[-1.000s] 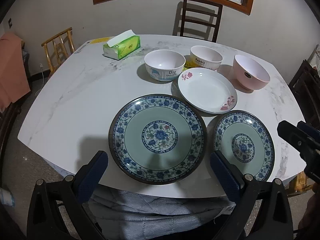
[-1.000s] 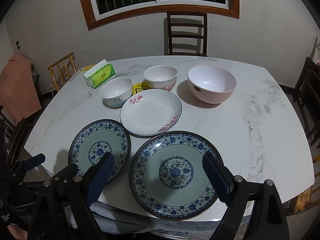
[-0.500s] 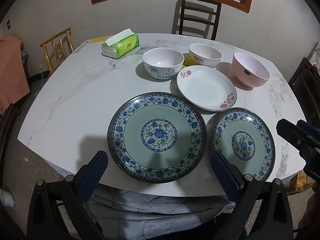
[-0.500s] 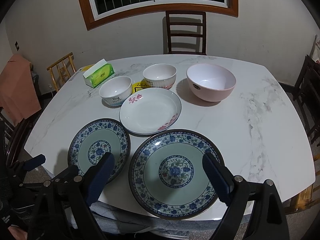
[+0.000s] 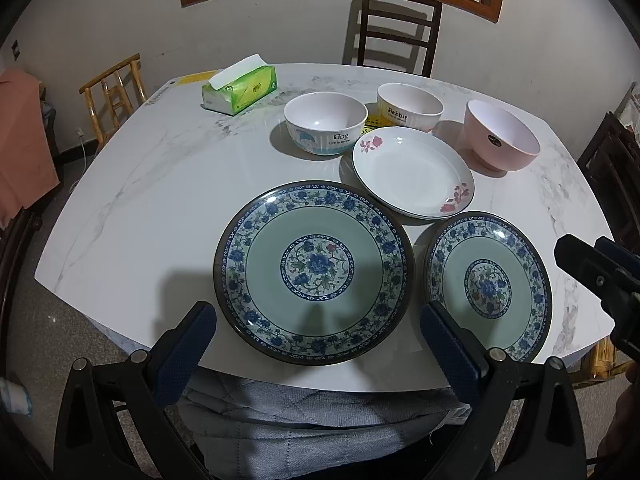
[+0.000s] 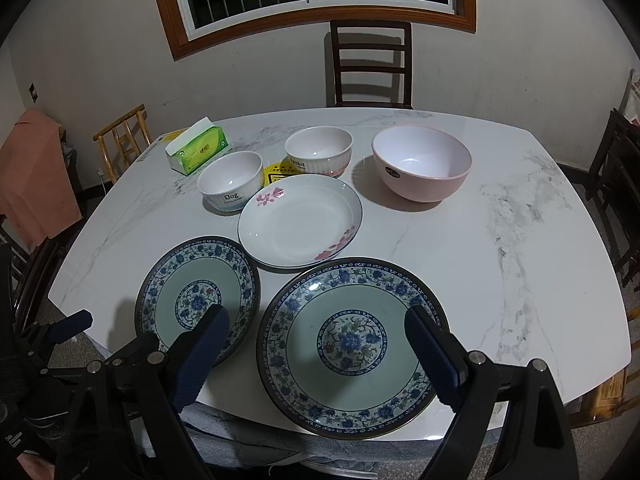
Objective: Organize plates and bowls
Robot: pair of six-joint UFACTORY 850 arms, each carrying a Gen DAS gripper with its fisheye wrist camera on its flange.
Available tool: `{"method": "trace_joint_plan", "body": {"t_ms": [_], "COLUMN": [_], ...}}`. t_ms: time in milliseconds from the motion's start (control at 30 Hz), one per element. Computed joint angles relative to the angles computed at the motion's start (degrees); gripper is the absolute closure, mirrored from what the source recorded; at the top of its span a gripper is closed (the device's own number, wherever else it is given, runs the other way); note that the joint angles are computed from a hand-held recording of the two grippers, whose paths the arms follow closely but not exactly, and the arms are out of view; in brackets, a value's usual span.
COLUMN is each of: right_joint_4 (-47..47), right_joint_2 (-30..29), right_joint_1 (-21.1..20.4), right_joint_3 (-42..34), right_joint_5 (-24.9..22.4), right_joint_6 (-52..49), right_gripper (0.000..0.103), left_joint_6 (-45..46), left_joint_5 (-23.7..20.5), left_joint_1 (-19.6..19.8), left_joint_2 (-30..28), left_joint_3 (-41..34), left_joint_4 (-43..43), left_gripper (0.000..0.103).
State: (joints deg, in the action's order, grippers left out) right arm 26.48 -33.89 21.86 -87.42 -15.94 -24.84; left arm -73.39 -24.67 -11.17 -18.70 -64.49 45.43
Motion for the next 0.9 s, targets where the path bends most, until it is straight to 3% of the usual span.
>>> {"method": "trace_joint_plan", "body": {"t_ms": [900], "right_joint_4": [1.02], "right_joint_2": [0.30], "right_joint_1": [0.23], "right_joint_3": [-0.02], "right_joint_5": [-0.43], "right_joint_6": [-1.59], "right_gripper": [0.011], "left_joint_6": [0.25], "left_joint_5": [0.08], "left_joint_1": [-0.12], "left_joint_2": [-0.28], "left_joint_3": [-0.21], "left_joint_4": [-0.18], "left_gripper": [0.003]}}
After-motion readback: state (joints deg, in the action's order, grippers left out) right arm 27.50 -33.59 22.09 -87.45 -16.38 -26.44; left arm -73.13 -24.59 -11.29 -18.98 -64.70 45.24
